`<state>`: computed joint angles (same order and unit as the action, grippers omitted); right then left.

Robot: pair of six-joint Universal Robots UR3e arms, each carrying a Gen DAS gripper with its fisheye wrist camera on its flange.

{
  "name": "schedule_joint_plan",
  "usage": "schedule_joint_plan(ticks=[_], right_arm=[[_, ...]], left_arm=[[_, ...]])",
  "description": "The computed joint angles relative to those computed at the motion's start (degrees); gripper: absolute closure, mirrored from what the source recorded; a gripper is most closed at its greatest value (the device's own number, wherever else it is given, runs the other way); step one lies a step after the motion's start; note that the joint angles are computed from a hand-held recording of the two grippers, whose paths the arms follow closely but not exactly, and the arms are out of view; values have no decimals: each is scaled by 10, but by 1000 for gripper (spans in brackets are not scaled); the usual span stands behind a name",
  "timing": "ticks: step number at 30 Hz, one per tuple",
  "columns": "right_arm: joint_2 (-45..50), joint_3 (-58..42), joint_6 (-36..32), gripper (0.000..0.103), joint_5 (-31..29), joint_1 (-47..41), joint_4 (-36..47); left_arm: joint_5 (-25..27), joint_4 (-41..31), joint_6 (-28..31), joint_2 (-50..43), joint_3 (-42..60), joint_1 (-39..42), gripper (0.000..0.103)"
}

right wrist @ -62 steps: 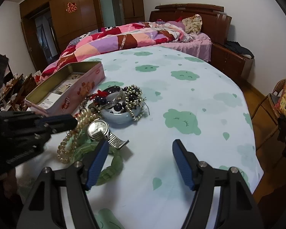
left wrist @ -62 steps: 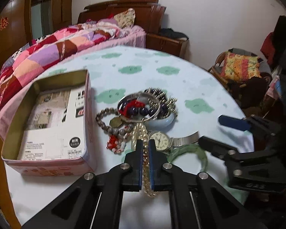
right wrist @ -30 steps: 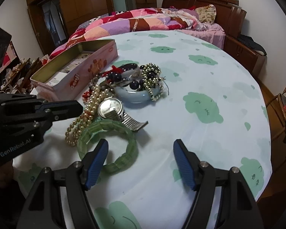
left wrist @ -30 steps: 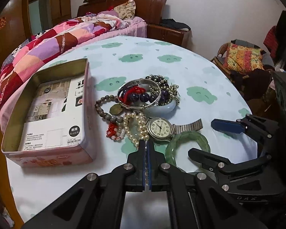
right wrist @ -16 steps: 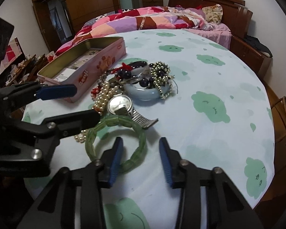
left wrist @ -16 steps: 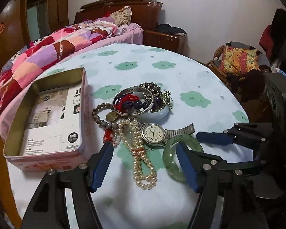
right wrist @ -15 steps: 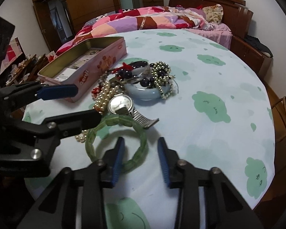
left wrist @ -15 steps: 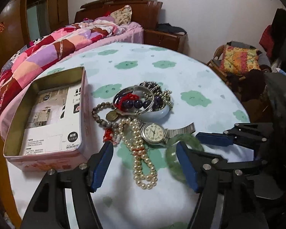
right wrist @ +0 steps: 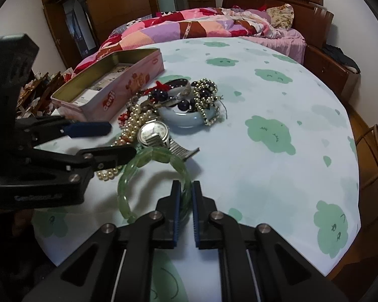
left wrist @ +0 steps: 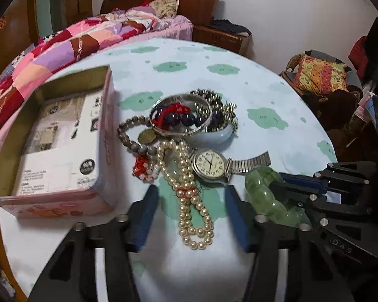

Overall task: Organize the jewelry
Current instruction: 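Lift the pearl necklace with the left tool while the right tool grasps the jade bangle, then carry the pearls and jade bangle in both tools over the open tin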

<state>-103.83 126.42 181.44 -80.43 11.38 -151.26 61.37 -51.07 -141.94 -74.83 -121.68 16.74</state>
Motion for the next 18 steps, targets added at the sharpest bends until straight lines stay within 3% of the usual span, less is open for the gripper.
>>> schedule_joint_plan(ticks=[1, 2, 4, 8, 9, 18], right_arm=[[1, 2, 1, 93, 4, -2, -3], [-1, 3, 0, 93, 7, -5, -4], [-4, 6, -1, 94, 10, -6, -8], [-24, 7, -2, 94, 16, -11, -11], [-30, 7, -2, 94, 20, -14, -10], [-56, 9, 4, 94, 33, -26, -19]], left_arm=[[2, -2, 2, -5, 2, -3, 63], [6, -1, 3, -8, 2, -7, 65], [1, -9, 13, -4, 2, -5, 88], [-29, -39, 38, 24, -4, 21, 91], [-41, -49, 49, 37, -7, 32, 98], [-100, -132, 105, 101, -1, 87, 98]])
